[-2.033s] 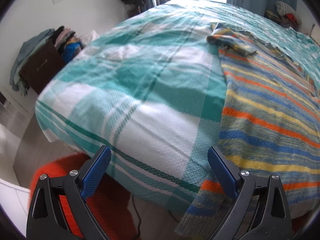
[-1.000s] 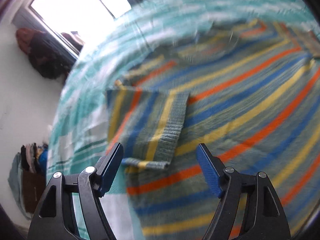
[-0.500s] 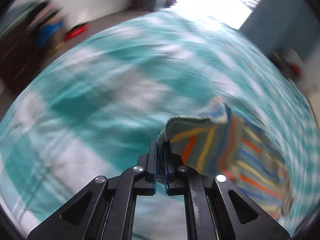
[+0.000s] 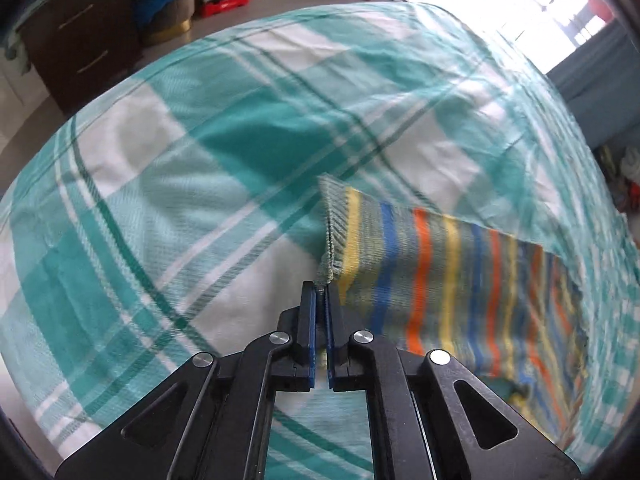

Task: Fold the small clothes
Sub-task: 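Fold the held sleeve inward over the body and open the left gripper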

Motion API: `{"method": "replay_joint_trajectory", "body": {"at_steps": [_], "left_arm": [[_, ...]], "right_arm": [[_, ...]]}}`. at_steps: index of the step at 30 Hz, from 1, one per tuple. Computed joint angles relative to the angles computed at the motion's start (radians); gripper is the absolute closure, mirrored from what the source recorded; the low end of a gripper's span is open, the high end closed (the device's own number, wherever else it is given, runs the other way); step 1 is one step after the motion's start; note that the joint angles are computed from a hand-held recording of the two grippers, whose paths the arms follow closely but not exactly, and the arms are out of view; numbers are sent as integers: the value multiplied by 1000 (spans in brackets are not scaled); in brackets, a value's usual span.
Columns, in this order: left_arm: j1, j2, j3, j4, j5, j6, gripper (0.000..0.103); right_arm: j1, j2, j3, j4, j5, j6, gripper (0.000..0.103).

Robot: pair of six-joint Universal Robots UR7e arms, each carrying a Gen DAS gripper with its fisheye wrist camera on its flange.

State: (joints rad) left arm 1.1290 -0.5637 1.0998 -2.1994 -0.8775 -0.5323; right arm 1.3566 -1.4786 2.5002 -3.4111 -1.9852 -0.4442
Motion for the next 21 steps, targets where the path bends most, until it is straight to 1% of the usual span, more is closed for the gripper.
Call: {"method": "replay_joint_trajectory", "body": {"at_steps": [3, 4, 5, 6, 8, 12, 14, 15, 16, 17, 18, 19, 20, 21], "left_arm": [[17, -14, 26, -22, -27, -23, 101], [16, -21, 41, -45, -36, -11, 101], [10, -22, 50, -56, -28, 19, 101], [4, -18, 49, -51, -5, 43, 101], [-13, 3, 30, 14, 87, 63, 102], [-27, 46, -5, 82, 184, 51, 102], [-37, 60, -1, 73, 232, 57, 99], [-40, 59, 7, 57, 238, 56, 96], [-43, 52, 21, 43, 243, 40, 90], [-46, 38, 36, 43, 234, 19, 71], [-49, 19, 56, 48, 228, -3, 59], [-61, -12, 105, 10, 236, -8, 43], [-70, -37, 153, -47, 242, 9, 38], [-85, -71, 220, -130, 244, 47, 37]], "right_arm": [[-1, 3, 3, -8, 1, -3, 12], [-2, 0, 3, -6, 3, -5, 12], [-3, 0, 5, -7, 5, -6, 12], [-4, 1, 5, -10, 5, -7, 12], [-4, 8, 3, -12, 0, -10, 11], [7, 29, 1, -29, -23, -19, 9], [16, 34, -3, -24, -43, -21, 9], [21, 29, -6, -11, -50, -15, 9], [27, 18, -9, 9, -58, -3, 9], [34, 1, -10, 27, -62, 12, 9], [44, -17, -3, 21, -69, 23, 9], [54, -29, 3, 3, -84, 28, 9], [64, -39, 9, -16, -101, 31, 9], [72, -49, 14, -33, -117, 30, 9]]}}
